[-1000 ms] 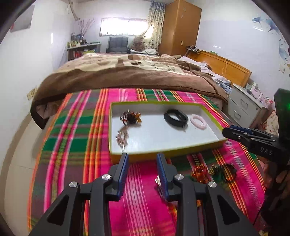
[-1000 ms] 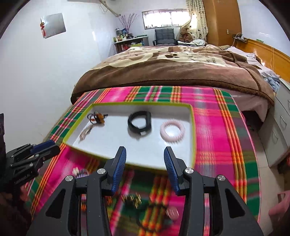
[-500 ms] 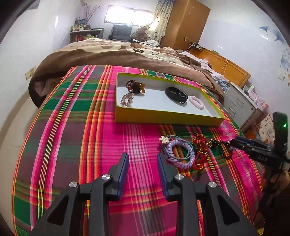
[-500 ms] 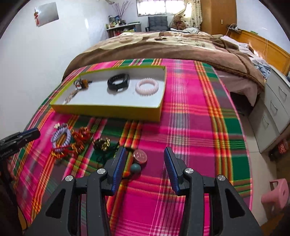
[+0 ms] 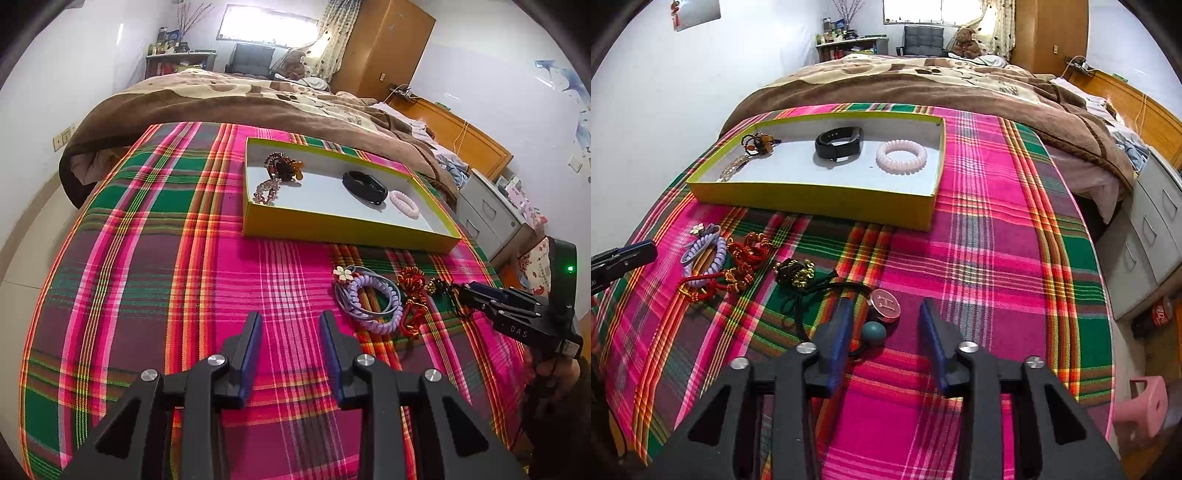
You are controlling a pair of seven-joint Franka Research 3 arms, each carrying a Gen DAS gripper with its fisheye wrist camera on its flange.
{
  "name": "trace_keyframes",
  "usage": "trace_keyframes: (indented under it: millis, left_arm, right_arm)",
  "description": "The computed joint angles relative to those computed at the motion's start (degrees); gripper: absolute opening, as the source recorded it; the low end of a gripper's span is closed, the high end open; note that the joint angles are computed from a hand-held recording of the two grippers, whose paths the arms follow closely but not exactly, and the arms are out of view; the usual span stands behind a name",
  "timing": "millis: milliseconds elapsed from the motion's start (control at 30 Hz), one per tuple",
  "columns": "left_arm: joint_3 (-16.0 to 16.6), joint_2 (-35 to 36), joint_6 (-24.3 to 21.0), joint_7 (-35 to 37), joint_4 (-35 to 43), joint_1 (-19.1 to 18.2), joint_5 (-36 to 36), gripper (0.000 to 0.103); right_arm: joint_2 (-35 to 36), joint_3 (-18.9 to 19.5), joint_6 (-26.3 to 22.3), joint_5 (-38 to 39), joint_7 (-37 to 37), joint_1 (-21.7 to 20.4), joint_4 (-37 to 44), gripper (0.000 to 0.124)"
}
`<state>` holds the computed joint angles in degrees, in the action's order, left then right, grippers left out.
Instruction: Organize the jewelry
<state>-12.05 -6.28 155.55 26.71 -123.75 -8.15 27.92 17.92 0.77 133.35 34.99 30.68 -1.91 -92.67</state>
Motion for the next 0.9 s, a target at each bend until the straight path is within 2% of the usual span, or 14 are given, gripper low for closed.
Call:
trace_keyframes:
  millis: [167,600,767,867,900]
  left_arm:
    - [-0.01,1.0,-0.39,1.29,1.14,-0.38,-0.55,0.031]
    - [0.73,6.45,-0.51,8.11,7.42,-1.44,-4.86,0.031]
    - [1.04,9.37,1.57,12.76,10.19,-1.36,-10.02,0.031]
    - [1.43,11.38,-1.14,11.65,13.17,-1.96,-7.45,0.031]
    - [1.33,12.0,-0.98,12.72,13.72,-1.84,-8.59,0.031]
  right_arm:
    - [-0.32,0.15,0.85,0.31,-0.73,0.02,-0.64,0.015]
    - [0.51,0.09,-0.06,5.08,0.04,-2.21,1.17,0.015]
    - [0.81,0.21,-0.6,6.14,0.14,-2.63,1.98,0.015]
    - [1.16,0.26,-0.96,6.4,0.51,-2.72,2.49,0.015]
    - [1.34,0.27,-1.31,6.42,0.62,-2.79,2.72,0.015]
